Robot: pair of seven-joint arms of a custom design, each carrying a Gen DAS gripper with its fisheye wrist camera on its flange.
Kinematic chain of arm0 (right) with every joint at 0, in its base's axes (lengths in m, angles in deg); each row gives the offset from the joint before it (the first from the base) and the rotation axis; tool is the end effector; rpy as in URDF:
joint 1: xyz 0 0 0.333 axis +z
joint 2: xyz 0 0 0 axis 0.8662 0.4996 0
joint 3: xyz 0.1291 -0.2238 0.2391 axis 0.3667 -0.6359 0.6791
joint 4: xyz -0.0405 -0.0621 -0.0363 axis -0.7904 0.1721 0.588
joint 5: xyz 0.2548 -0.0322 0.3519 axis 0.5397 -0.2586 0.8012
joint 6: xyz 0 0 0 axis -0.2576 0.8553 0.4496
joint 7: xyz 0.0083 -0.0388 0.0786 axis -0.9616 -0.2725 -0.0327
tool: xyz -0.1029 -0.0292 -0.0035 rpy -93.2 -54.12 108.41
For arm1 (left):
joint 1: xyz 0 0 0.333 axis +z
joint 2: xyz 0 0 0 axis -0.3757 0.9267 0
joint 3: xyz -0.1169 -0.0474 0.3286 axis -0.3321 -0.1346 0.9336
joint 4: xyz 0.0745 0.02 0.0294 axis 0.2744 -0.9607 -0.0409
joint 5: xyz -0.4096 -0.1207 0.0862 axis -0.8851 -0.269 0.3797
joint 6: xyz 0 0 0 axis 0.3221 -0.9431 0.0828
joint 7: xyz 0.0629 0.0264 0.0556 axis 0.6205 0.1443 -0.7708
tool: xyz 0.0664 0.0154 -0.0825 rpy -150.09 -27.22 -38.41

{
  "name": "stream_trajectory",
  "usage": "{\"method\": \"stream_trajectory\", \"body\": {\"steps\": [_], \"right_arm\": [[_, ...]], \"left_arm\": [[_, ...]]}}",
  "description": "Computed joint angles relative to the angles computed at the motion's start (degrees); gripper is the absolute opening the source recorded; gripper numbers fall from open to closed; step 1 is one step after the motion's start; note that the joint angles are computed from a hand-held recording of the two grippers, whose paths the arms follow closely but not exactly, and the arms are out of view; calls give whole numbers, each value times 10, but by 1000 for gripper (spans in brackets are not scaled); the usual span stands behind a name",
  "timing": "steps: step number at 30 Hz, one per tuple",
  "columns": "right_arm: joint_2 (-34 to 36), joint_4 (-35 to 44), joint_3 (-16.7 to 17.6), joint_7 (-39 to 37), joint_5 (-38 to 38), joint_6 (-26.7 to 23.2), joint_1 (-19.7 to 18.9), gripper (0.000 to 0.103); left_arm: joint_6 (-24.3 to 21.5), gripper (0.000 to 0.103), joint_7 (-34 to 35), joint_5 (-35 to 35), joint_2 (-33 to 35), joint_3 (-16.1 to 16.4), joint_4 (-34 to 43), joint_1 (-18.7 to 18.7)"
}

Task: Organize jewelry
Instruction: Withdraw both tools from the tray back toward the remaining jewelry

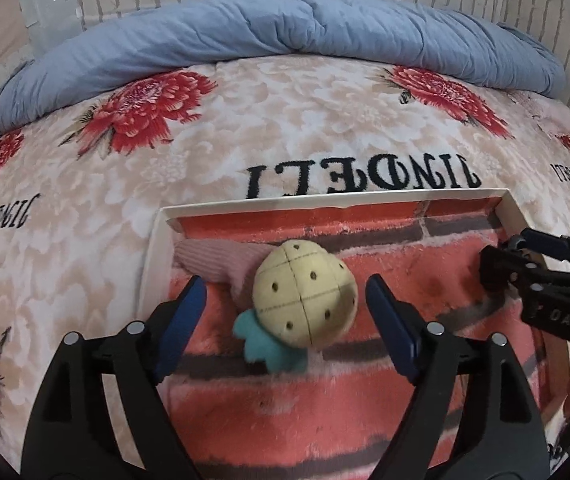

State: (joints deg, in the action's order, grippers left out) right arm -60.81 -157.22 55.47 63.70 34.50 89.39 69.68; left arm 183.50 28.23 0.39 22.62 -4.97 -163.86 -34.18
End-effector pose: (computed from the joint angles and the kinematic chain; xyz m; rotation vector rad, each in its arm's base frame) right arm 0.5302 0.1207 0.5175 -1.6764 2.0463 -0.5633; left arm 0.5860 -0.2608 0.5160 -1.5403 2.1806 -0.7176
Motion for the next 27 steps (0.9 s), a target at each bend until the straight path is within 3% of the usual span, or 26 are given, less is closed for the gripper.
{"method": "stream_trajectory", "body": {"steps": [5, 12, 22, 27], "right_arm": [[-84, -42, 20, 46, -39, 2, -10, 76], [-209, -107, 45, 88, -50, -20, -7, 76], [-379, -213, 80, 149, -34, -54, 35, 76], [-460, -257, 94, 163, -27, -108, 64, 76]], "left_arm": [[12, 89, -6, -10, -77, -1, -53, 10], [20, 95, 30, -66, -222, -13, -158, 27], [-2, 98, 67, -128, -440, -23, -309, 29], [-10, 98, 76, -161, -522, -14, -364, 13]]}}
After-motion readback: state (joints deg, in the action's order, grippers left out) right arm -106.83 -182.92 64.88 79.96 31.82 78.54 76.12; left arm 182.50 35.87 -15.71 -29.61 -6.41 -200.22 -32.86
